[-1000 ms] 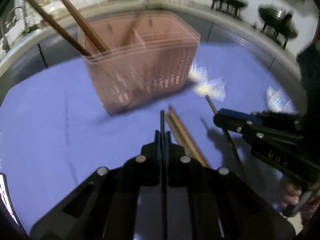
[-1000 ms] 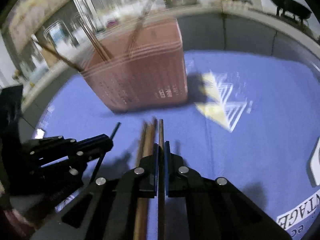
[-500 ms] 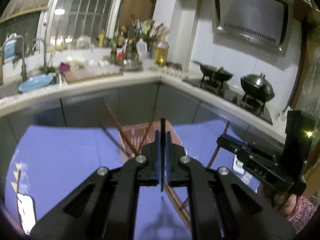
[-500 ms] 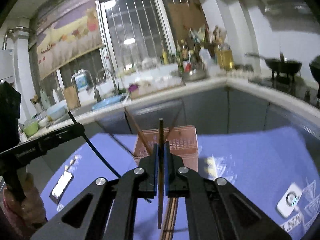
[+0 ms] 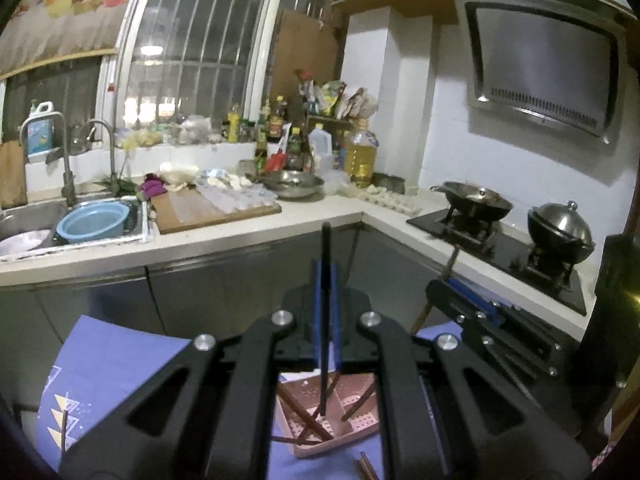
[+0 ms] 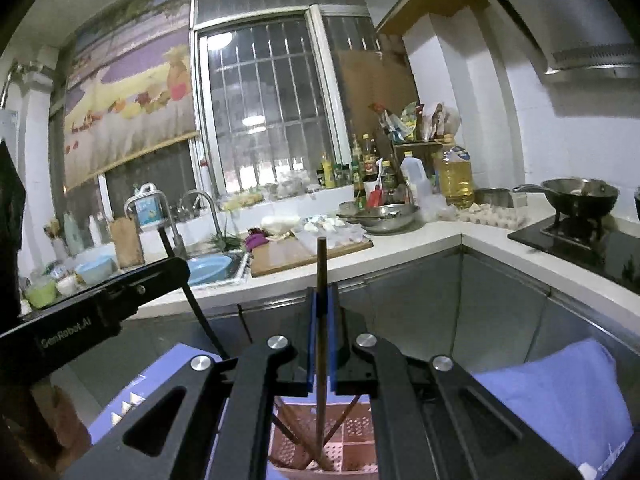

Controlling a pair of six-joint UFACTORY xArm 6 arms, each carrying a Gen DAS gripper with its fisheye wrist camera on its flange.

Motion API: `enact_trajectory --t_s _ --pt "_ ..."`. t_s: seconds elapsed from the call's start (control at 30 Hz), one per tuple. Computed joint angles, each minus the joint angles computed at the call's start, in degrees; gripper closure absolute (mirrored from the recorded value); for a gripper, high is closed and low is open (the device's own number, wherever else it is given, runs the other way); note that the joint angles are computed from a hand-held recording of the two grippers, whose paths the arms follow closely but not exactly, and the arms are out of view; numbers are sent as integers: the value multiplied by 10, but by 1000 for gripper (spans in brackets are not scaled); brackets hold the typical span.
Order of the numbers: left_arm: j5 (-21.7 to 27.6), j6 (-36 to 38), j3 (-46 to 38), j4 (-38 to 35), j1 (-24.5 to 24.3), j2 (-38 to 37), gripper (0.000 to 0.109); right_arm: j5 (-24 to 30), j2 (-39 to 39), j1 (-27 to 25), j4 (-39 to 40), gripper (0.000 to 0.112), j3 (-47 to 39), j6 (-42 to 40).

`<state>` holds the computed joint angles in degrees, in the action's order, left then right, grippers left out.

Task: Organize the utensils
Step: 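Open both tools to drop the chopsticks into the basket, then grasp another chopstick with the right tool while the left tool returns to the pile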

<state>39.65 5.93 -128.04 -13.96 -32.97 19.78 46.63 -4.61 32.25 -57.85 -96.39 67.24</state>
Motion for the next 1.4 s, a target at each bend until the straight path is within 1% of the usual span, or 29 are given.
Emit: enact_trajectory --t_s 0.03,0.13,0.23,0.33,0.43,0.5,0.53,0.57,0.6,0.63,0.67,0.8,0.87,0.93,1.0,1.03,1.07,1.13,1.2,1.23,1.27,1.33,1.37,1.4 --pt "3 2 -7 -1 1 9 105 -2 3 -1 1 107 3 0" --pt "6 5 7 -5 3 16 105 -12 15 -10 22 107 13 -8" --pt "23 3 19 -11 4 25 105 -19 16 -14 35 107 40 -10" --pt "29 -10 48 1 1 26 104 -32 10 -14 45 106 73 -8" --pt "82 -20 49 13 -2 35 104 -33 7 -14 110 103 81 -45" --pt "94 -33 61 24 -3 27 104 -19 0 -6 110 97 81 -42" --pt "90 -37 73 22 -2 17 103 -15 -6 -1 98 89 82 -32" --pt "85 -37 81 17 0 10 103 -9 -15 7 74 77 84 -11" --pt "73 -39 94 10 3 -5 103 -5 -20 14 51 70 85 6" --pt "63 -40 104 5 5 -16 103 0 -29 25 17 59 87 27" --pt "47 -41 120 4 6 -34 103 10 -37 38 -15 57 87 41" --pt "-20 -34 201 -2 6 -113 103 27 -68 76 -62 57 95 63" --pt "-53 -13 257 -22 6 -162 103 24 -92 91 -70 57 116 84" --pt "-74 15 312 -50 6 -205 103 24 -116 103 -69 56 143 104" --pt "-89 50 376 -83 6 -250 103 33 -147 120 -59 57 186 124" --pt "-90 60 393 -91 7 -261 103 34 -162 126 -50 57 211 133" --pt "-91 76 421 -103 6 -278 103 37 -183 135 -37 56 248 150" --pt "-87 105 483 -120 6 -311 103 45 -204 145 4 57 297 159" --pt "-73 128 540 -135 6 -335 103 66 -220 160 64 68 354 154" --pt "-63 135 569 -140 5 -343 103 73 -224 165 84 78 371 153" --pt "-58 136 587 -141 4 -348 103 74 -229 168 119 85 400 153" --pt "-35 138 626 -142 0 -351 103 68 -235 170 158 92 433 160" --pt "-27 129 644 -132 -5 -350 103 67 -238 174 175 95 451 167" --pt "-22 121 655 -123 -10 -349 103 68 -239 177 182 96 460 172"
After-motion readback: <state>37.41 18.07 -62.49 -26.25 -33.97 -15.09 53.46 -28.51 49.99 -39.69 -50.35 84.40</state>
